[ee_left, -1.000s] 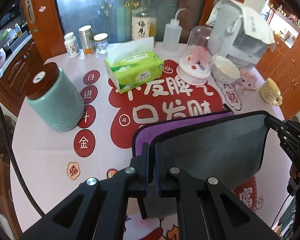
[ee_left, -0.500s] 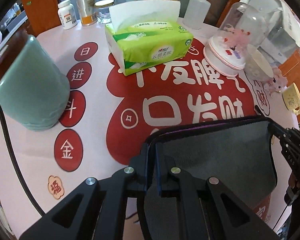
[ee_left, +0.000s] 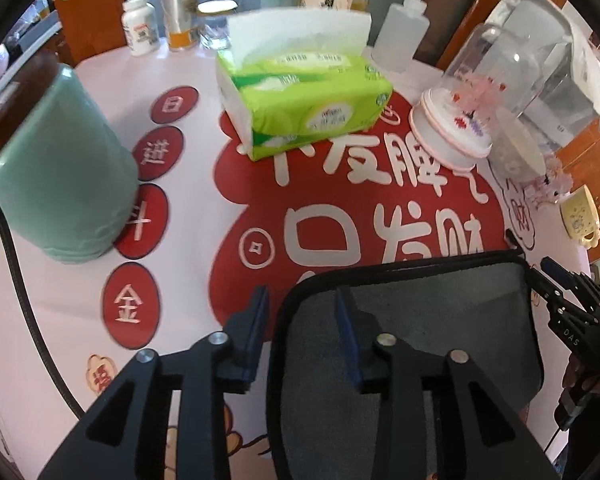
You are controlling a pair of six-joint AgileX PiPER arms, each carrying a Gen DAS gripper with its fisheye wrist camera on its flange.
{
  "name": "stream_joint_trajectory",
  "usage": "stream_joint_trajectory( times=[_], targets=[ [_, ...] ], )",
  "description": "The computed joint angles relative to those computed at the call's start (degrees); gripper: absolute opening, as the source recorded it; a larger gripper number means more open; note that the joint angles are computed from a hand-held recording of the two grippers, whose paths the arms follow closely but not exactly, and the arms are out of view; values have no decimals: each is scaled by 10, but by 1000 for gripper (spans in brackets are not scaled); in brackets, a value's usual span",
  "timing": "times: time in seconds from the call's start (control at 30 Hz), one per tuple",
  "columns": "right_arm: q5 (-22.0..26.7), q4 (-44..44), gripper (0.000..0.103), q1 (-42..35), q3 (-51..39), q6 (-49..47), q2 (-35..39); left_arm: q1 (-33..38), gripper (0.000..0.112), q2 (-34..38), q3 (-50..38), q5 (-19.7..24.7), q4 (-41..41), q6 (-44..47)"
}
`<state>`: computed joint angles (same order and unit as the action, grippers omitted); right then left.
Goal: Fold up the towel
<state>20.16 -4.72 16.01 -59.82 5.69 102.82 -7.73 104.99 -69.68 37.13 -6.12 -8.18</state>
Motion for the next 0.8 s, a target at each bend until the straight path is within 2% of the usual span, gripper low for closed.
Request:
stream_joint_trajectory(
  times=[0.1, 0.23, 0.33, 0.47, 0.67, 0.77, 0.8],
  targets=[
    [2, -25, 49, 0, 14, 43, -29, 3, 41, -42, 21, 10, 10, -19],
    [17, -85, 52, 15, 39, 130, -88, 0, 57, -131, 62, 27, 25, -41],
    [41, -129, 53, 38, 66, 194, -152, -4, 64, -208, 89, 51, 31, -43],
    [98, -201, 55, 97, 104, 306, -255, -21, 69, -313, 123, 94, 50, -54],
    [249, -302, 69, 252, 138, 486, -397, -65, 74, -484, 168, 189, 81, -98],
    [361, -361, 75, 377, 146, 605, -446, -121, 78, -557, 180, 239, 117, -153],
    [404, -375, 77, 425, 146, 646, -459, -159, 80, -584, 181, 265, 140, -189]
  ],
)
